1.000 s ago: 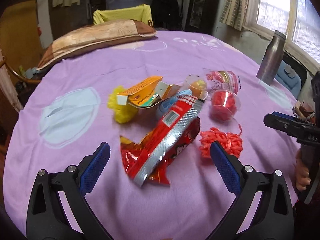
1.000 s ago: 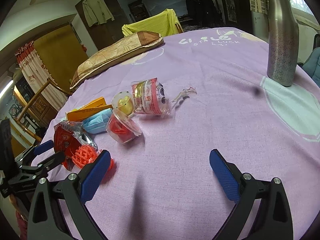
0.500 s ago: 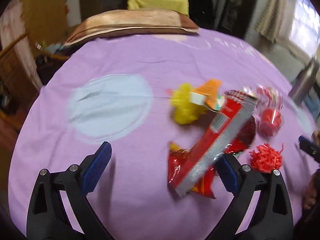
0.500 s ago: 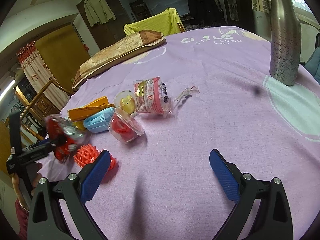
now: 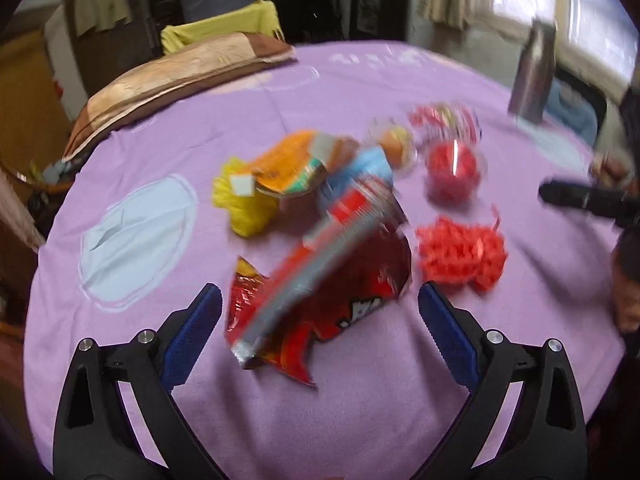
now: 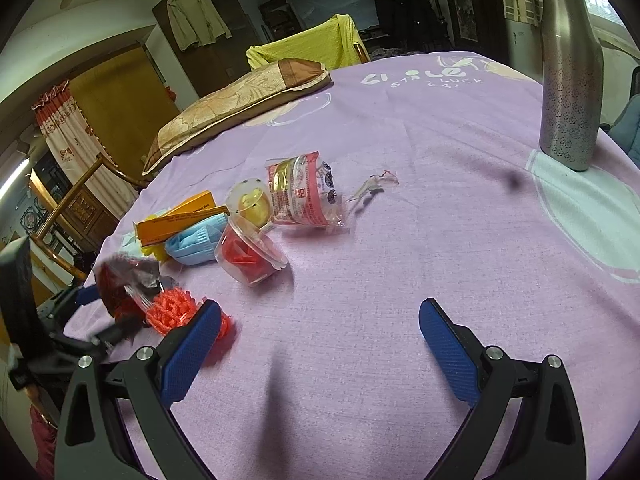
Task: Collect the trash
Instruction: 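Close the left tool on the red snack bag while the right tool grasps the red mesh netting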
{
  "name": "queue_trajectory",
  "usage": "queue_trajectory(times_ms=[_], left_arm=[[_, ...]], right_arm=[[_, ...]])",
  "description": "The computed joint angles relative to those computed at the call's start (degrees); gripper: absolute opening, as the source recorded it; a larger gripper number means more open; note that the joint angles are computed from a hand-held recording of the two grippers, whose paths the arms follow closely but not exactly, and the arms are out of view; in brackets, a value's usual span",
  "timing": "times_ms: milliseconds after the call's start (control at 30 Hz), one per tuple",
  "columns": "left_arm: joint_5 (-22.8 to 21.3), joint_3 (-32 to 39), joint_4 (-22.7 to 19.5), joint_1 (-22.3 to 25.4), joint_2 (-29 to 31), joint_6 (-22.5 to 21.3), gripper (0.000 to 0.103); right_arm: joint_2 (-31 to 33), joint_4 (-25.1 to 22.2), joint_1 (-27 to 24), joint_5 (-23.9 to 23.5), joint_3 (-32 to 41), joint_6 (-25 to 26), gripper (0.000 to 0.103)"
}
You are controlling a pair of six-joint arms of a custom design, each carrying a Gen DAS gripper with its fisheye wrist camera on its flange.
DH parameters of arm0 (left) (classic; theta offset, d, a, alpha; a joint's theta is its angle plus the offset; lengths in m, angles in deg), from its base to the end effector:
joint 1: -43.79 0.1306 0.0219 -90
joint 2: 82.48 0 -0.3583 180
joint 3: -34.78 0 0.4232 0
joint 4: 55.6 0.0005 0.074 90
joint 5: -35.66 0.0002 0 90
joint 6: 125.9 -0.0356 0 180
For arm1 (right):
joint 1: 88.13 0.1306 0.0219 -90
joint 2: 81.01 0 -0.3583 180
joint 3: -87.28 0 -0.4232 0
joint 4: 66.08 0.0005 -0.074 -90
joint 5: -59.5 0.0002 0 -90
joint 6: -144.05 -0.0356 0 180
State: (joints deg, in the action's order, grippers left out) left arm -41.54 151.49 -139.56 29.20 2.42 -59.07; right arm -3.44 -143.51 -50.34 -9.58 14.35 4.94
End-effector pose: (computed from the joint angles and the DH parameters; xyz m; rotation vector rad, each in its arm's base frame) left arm 0.4007 -0.1130 0.6246 0.8854 2.2966 -0.2120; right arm 0.3122 0.2254 0.6091 0.3981 2.3238 0.3068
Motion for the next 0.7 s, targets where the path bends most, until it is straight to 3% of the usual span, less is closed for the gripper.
queue_trajectory(times_ms=[200, 333, 433, 533, 700], left_arm=[[-1.50, 2.59, -2.06, -1.14, 3.27, -1.12, 0.094], [-1.03, 1.81, -0.35, -0.31, 2.55, 0.63, 0.062], [2.42, 1.52, -0.02, 2.12, 1.86, 3.03, 0.040], [5.25, 3.11, -0.96, 4.83, 3.11, 6.85, 0.038], [5.76, 3.90, -0.62, 6.10, 3.87, 8.99, 0.038]], right_arm=[[-0.51, 0.76, -0.01, -0.16, -0.53, -0.15, 0.097], [-0.43, 0.85, -0.05, -0.28, -0.48, -0.16, 0.097], [-0.42, 0.80, -0.05, -0.29, -0.47, -0.18, 0.097], [-0.24, 0.86, -0.02, -0.66, -0.35, 0.19, 0.097], [-0.33, 3.97, 0.93, -2.47, -0.57, 5.01, 0.097]])
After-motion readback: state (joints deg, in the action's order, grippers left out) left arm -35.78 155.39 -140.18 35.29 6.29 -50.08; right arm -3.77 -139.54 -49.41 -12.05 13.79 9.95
